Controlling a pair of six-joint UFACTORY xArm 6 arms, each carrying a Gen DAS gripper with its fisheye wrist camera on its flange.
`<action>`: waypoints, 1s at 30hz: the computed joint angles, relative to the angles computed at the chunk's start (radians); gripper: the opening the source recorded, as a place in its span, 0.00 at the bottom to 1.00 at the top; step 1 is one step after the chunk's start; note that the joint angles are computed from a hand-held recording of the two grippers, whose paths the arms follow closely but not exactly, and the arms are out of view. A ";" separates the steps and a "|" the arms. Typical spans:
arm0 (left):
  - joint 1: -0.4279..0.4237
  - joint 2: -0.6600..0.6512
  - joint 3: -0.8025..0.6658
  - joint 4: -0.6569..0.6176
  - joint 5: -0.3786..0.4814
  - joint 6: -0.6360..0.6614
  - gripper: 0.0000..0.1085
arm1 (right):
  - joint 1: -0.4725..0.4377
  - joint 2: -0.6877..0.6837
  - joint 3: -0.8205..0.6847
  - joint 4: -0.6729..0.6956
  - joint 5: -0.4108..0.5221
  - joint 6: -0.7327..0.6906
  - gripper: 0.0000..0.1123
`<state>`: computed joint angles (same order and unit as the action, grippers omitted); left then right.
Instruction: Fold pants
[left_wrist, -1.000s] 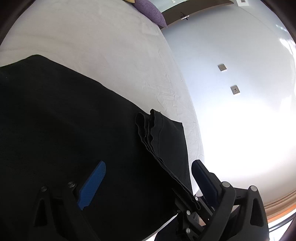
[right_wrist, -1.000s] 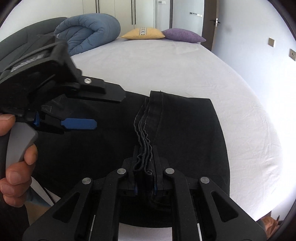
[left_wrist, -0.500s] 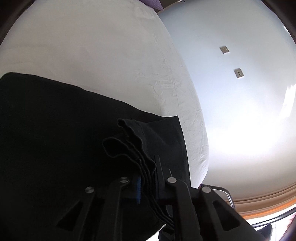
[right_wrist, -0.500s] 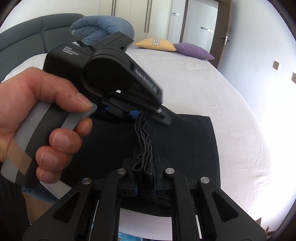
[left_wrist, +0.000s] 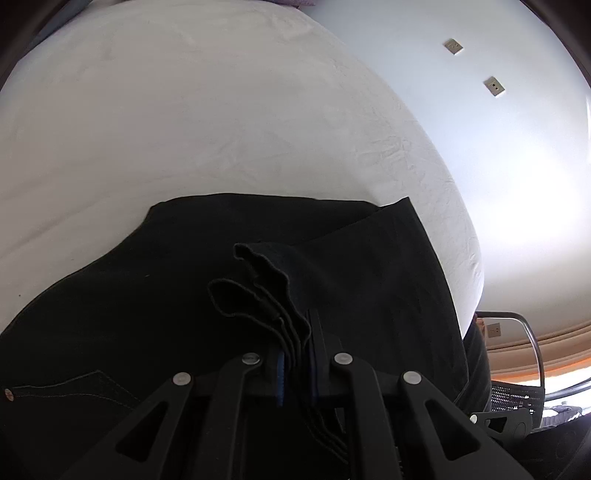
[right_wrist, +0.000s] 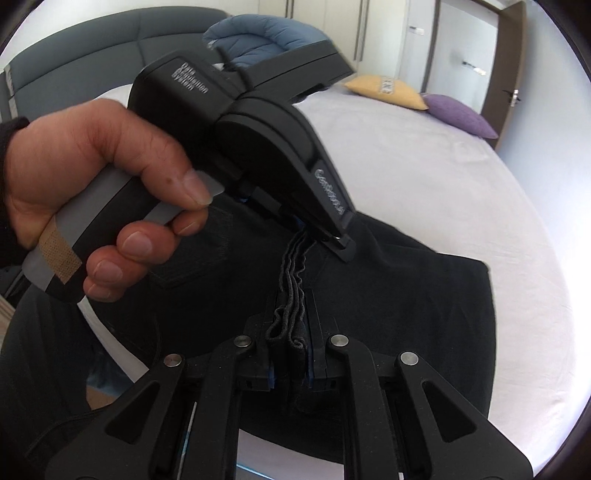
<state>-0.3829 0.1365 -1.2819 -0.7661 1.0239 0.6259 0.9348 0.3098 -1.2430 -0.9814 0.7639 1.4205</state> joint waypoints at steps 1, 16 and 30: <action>0.008 0.002 0.003 0.007 0.000 0.005 0.08 | 0.001 0.018 -0.018 0.019 -0.004 -0.021 0.09; 0.030 -0.002 0.070 -0.016 -0.062 0.035 0.10 | 0.034 0.164 -0.139 0.186 -0.017 -0.161 0.12; -0.082 -0.274 0.351 0.302 -0.531 -0.143 0.51 | -0.130 -0.350 0.505 0.303 -0.689 0.019 0.43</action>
<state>-0.4654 -0.1373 -0.9313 -0.4643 0.4928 0.4834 0.8051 -0.0398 -0.7378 -0.6789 0.0746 1.4397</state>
